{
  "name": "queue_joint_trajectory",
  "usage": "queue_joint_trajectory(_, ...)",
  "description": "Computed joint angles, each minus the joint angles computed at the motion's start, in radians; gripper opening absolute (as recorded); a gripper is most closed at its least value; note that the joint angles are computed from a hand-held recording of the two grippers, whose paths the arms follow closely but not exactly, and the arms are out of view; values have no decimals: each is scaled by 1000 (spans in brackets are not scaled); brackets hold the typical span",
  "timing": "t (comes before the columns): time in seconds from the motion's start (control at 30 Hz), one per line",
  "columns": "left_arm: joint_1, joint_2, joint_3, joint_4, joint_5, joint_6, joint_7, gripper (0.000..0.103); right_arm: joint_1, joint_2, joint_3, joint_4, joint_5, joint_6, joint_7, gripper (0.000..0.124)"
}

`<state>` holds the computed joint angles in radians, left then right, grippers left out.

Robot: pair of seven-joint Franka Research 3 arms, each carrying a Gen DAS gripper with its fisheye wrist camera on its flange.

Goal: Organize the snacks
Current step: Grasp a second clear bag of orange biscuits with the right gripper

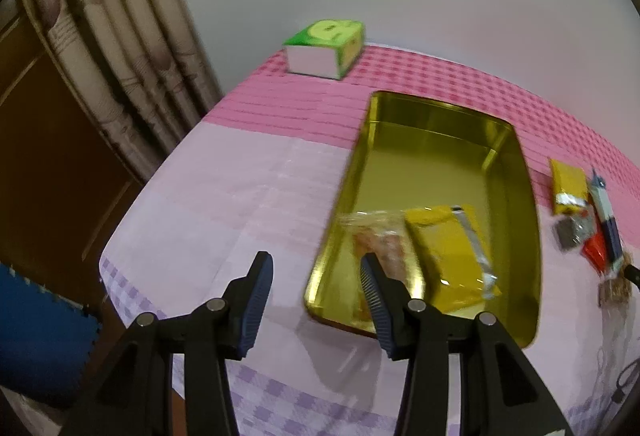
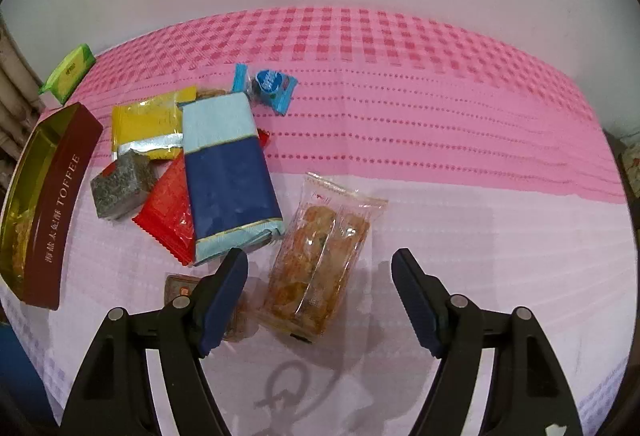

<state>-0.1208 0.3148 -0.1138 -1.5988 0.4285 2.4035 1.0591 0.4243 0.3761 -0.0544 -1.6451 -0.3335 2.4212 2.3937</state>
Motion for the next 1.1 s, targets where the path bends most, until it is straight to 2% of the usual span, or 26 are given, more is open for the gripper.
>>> queue_joint_trajectory(0.23,-35,-5,-33,1,-16,-11,42,47,1,21,-3,2,13,21,-7,70)
queue_joint_trajectory(0.3,-48,1,-42,13,-26,-21,58,47,-2,17,-1,-8,20,30,-15,62)
queue_joint_trajectory(0.47,-84,41,-73,64,-76,-39,119,47,6,-7,-10,-54,-11,74,-15,55)
queue_joint_trajectory(0.53,-104,61,-76,91,-80,-51,129,47,11,-20,-16,-77,-40,88,-15,49)
queue_joint_trajectory(0.6,-115,82,-87,116,-107,-56,151,47,10,-35,-18,-104,-63,108,-21,37)
queue_joint_trajectory(0.77,-150,142,-113,185,-174,-75,195,47,-12,-86,-21,-194,-87,185,-32,35)
queue_joint_trajectory(0.93,-194,209,-129,271,-209,-112,242,47,-33,-144,-32,-284,-148,230,15,35)
queue_joint_trajectory(1.0,-206,231,-137,300,-228,-124,262,52,-49,-164,-31,-315,-165,249,37,35)
queue_joint_trajectory(1.03,-214,243,-140,315,-235,-125,268,63,-57,-174,-30,-331,-172,260,48,35)
queue_joint_trajectory(1.1,-235,265,-141,343,-238,-123,281,64,-72,-186,-25,-350,-180,275,63,35)
